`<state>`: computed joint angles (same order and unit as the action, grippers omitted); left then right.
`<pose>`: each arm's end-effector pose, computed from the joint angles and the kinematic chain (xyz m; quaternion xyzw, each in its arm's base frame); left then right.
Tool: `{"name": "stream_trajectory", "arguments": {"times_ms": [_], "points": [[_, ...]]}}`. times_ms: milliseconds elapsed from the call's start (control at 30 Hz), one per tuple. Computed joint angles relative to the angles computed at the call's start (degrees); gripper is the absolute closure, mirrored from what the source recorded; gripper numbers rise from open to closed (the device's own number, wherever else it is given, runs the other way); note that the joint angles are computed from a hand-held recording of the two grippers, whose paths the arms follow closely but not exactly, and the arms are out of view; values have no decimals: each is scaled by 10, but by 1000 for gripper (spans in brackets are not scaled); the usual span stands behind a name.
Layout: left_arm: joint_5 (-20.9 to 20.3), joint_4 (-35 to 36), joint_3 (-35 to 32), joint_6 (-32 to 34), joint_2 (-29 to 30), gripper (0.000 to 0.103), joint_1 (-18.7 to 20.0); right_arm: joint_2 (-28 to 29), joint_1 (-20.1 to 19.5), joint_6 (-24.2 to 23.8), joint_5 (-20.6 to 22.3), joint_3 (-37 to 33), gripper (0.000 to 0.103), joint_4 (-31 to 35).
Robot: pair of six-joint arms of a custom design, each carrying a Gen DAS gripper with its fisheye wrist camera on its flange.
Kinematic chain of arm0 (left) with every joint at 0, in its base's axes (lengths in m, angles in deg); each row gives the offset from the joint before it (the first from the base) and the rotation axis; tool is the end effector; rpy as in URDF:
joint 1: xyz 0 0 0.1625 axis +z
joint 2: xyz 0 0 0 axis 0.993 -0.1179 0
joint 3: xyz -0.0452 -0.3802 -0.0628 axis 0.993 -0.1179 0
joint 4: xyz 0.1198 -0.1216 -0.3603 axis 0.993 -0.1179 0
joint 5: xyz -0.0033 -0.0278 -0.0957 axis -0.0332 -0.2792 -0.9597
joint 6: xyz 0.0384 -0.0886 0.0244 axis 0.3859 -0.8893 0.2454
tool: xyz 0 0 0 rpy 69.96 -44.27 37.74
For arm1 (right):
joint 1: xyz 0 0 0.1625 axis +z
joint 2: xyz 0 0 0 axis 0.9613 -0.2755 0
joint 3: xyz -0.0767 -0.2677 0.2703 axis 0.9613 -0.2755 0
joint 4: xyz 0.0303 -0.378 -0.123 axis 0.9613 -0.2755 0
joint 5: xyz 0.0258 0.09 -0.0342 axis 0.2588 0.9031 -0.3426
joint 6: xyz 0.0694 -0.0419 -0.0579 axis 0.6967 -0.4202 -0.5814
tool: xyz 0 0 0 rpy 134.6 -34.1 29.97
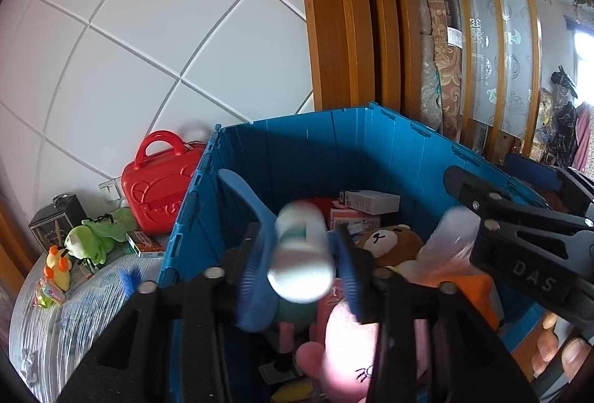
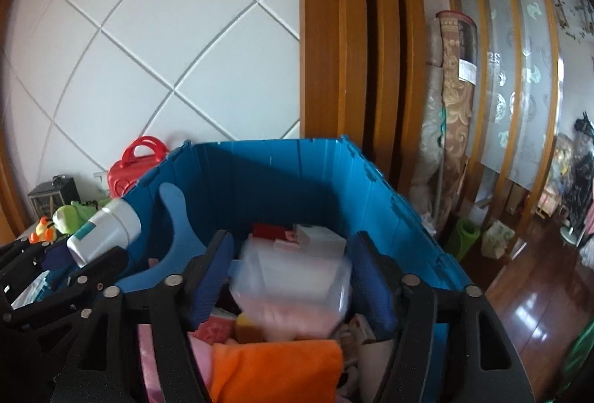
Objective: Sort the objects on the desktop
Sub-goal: 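Open both grippers to drop the pill bottle and plastic case into the bin, then move both open grippers back from the bin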
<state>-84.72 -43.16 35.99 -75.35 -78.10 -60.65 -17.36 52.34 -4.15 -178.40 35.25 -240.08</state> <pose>-0.4374 -0.4248 0.3089 0.2770 0.7886 -0.4393 0.3291 0.3943 -0.4400 0.3359 0.2118 -0.7774 0.4997 0.3179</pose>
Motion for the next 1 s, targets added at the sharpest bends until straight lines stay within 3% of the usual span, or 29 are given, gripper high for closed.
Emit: {"name": "stream_trajectory", "arguments": {"times_ms": [33,67,133,233,500,667,1000], "points": [[6,-4,2,0,-1,36,-1,-4,-2,-1,3,4,12,-3],[12,-13,8,3,-4,23,-3,-6,-2,-3,5,6,10,-9],[23,-30,17,6,-11,18,-8,-11,-1,-9,6,13,1,-21],[31,2,22,-27,-28,5,-12,-15,6,-14,-2,19,0,-37],[40,62,49,-79,-85,4,-28,2,48,-51,-72,22,0,-85],[26,67,79,-79,-129,4,-47,8,76,-37,-119,32,0,-81],[15,144,101,-130,-184,4,-79,11,122,0,-177,50,0,-74]]}}
